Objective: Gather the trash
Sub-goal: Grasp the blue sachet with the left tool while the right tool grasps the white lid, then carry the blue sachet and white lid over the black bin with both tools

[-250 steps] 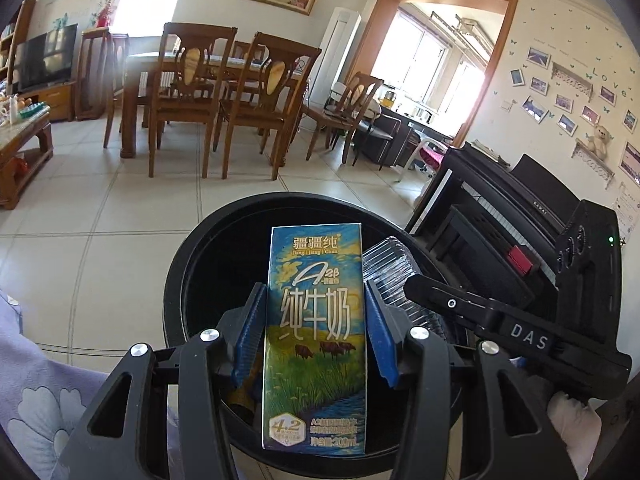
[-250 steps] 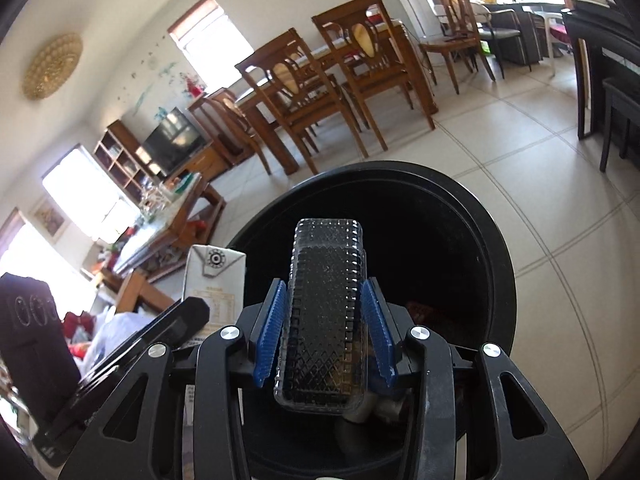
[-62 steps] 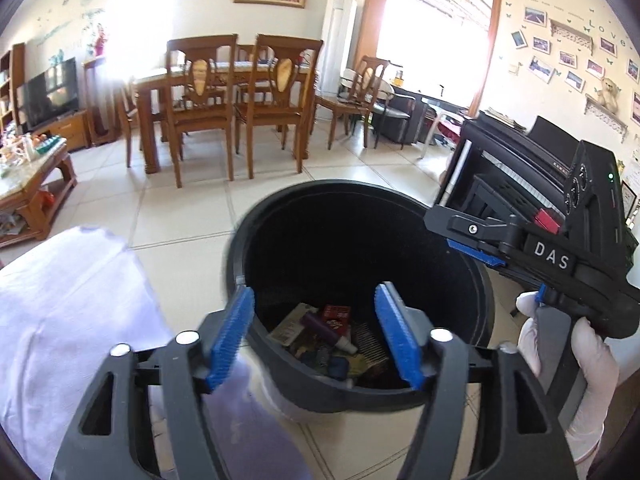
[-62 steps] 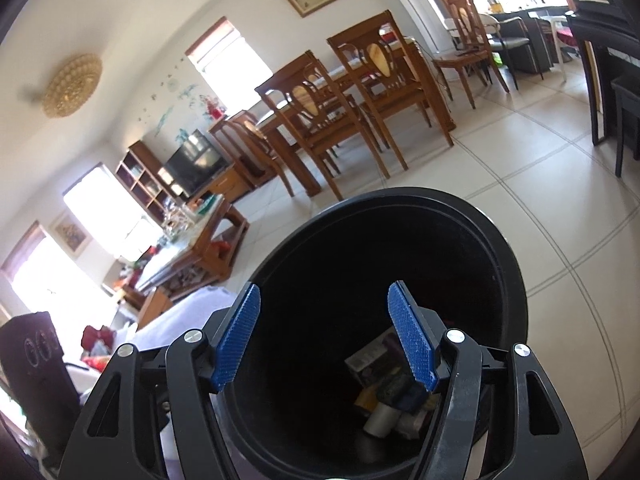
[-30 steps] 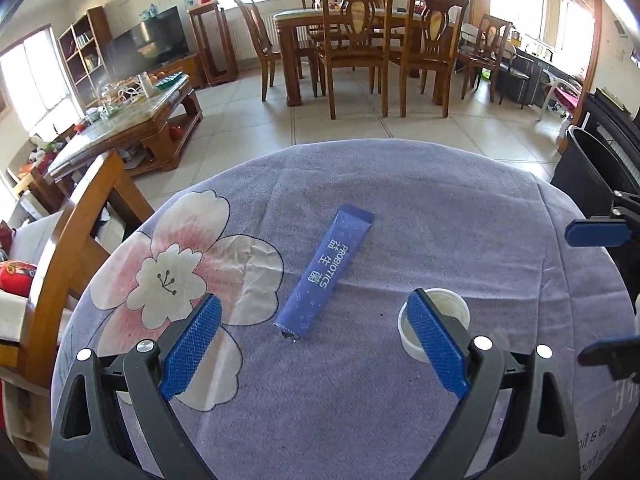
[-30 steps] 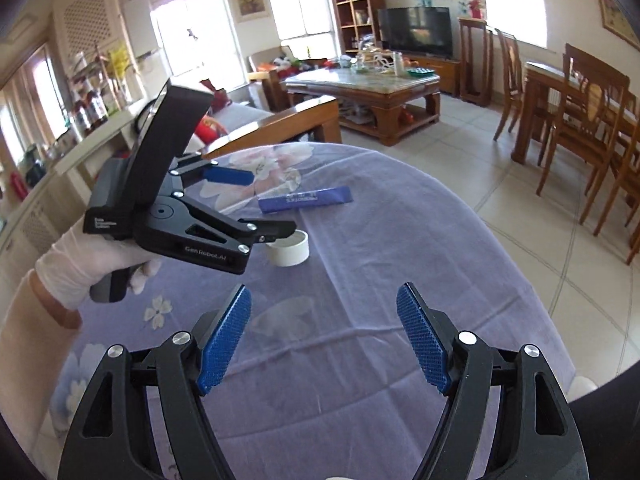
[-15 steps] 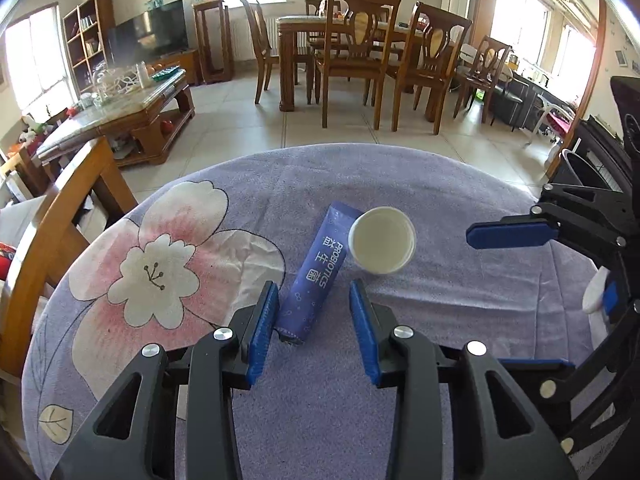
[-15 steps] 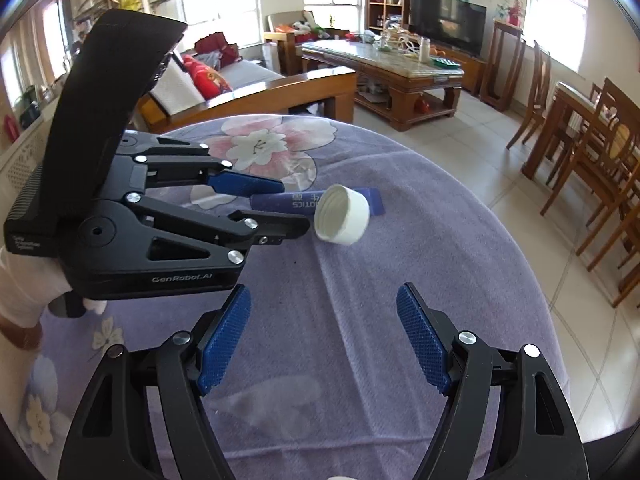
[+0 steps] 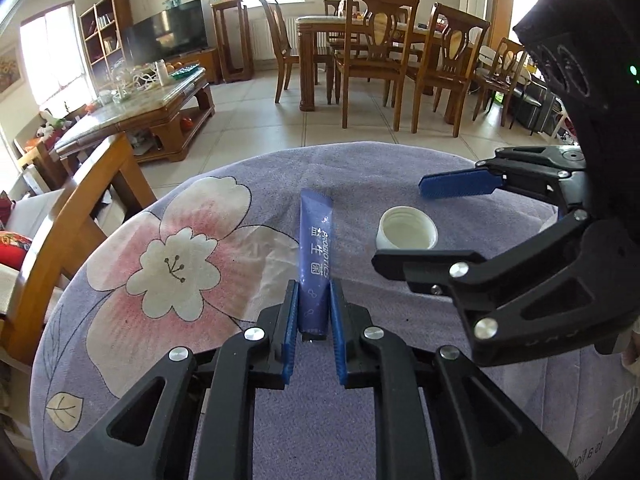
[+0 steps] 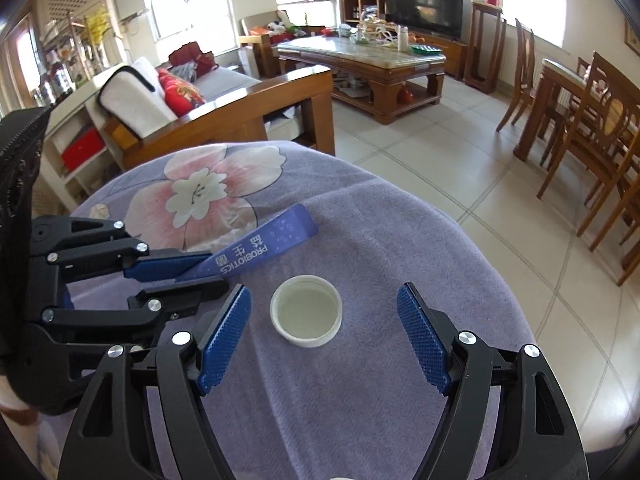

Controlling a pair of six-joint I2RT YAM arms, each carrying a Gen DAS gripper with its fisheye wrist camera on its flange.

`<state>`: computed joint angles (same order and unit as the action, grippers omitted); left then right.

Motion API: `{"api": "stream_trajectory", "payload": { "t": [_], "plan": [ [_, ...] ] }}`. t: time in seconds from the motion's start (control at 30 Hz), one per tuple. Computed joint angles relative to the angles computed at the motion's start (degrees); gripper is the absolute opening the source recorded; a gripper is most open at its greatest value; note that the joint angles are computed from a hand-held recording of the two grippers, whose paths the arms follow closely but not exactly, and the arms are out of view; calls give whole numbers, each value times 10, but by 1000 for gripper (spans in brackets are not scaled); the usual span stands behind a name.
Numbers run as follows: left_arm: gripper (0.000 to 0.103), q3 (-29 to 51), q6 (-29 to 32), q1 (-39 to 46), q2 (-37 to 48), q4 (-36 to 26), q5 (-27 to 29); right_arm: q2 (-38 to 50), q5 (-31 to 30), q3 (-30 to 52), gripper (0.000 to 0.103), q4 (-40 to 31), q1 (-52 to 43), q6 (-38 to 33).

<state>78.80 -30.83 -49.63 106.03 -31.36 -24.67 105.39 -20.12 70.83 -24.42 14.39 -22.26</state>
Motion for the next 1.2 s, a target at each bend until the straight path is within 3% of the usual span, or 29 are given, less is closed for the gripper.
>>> {"api": "stream_trajectory", "payload": {
  "t": [0.03,0.1,0.17,0.37,0.7,0.93,1.07,1.2],
  "plan": [
    [14,0,-1,0,0,-1,-1,-1,10,-8,68,10,8,3],
    [13,-10,-2,3,-8,8,6,-13,40,-34,51,53,19,3],
    [13,-26,-9,1,-20,24,3,-9,24,-33,38,50,17,8],
    [13,-64,-19,-1,-52,48,-1,-19,-22,-41,37,35,-14,18],
    [13,-56,-38,-49,-85,46,-50,-139,-178,-106,37,-54,-132,-25],
    [13,27,-63,-117,-44,-2,-98,-208,-305,-99,37,-235,-283,-172],
    [14,102,-64,-153,-8,-30,-111,-186,-369,-47,37,-404,-409,-326],
    [14,236,-47,-190,70,-62,-117,-98,-407,57,37,-597,-562,-514]
  ]
}}
